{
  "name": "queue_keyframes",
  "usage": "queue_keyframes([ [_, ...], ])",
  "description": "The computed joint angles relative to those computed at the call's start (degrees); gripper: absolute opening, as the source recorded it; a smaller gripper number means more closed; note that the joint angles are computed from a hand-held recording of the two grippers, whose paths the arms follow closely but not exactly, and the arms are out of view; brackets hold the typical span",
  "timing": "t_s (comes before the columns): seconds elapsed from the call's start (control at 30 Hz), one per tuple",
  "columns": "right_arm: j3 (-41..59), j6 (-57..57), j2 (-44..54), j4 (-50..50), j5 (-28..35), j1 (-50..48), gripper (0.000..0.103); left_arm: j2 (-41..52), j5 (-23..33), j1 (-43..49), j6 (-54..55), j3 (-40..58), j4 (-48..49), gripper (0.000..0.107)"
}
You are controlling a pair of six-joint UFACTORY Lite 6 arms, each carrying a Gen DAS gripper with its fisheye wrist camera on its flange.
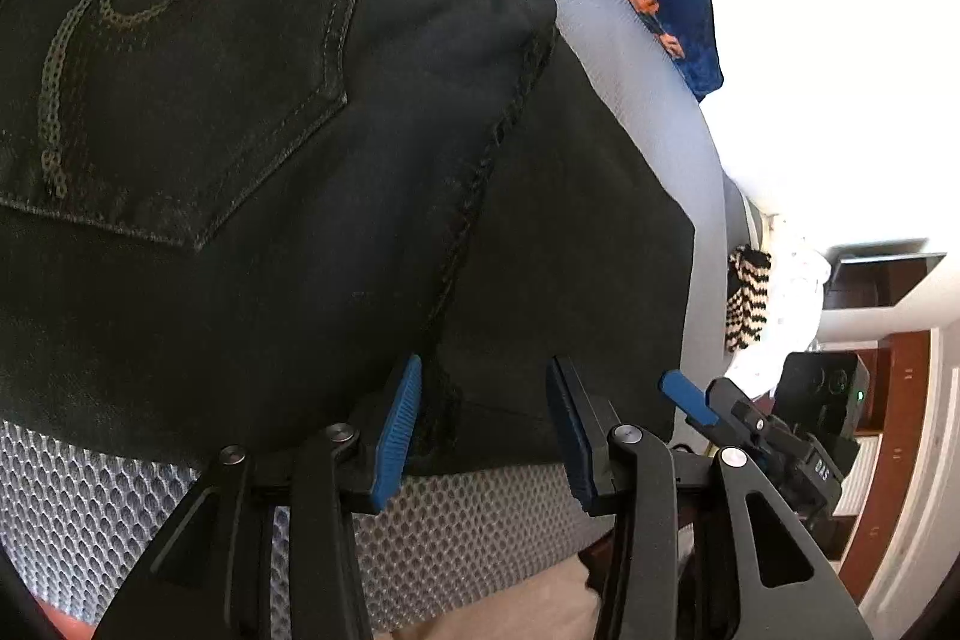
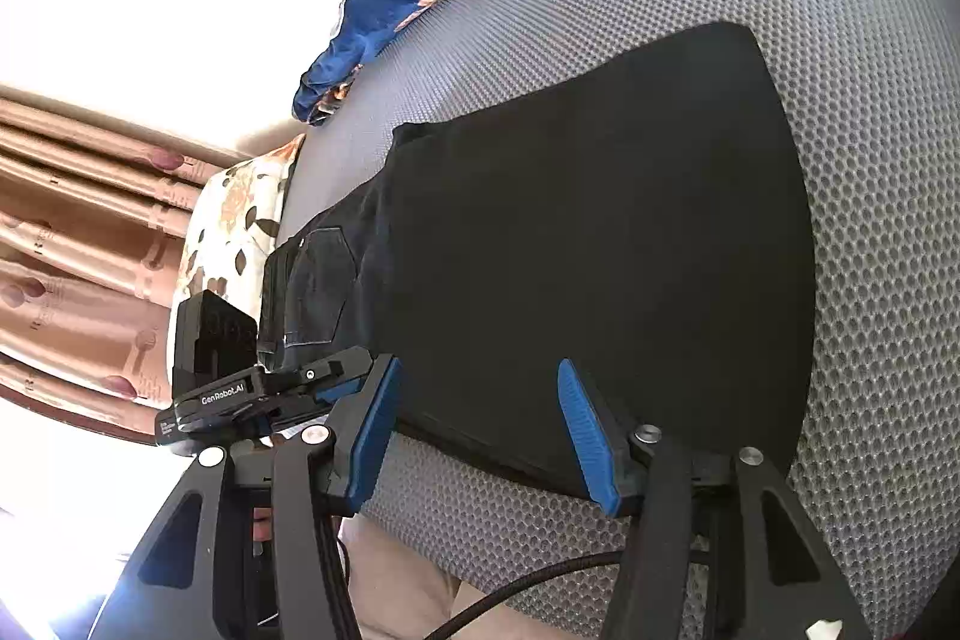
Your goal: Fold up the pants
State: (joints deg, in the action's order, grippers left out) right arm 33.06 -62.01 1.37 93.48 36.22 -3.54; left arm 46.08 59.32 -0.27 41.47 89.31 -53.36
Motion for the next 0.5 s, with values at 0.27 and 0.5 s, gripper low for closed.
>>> queue_keyframes([
  [0.27, -0.51, -3.20, 2.80, 3.28, 0.03, -0.04, 0.053, -3.14, -5.38, -4.07, 0.45, -3.74, 2.09, 0.016],
  [0.5, -0.73, -0.37, 1.22, 1.32, -2.53, 1.84, 0.053, -10.60, -10.55, -3.93, 6.84, -13.51, -1.14, 0.009],
])
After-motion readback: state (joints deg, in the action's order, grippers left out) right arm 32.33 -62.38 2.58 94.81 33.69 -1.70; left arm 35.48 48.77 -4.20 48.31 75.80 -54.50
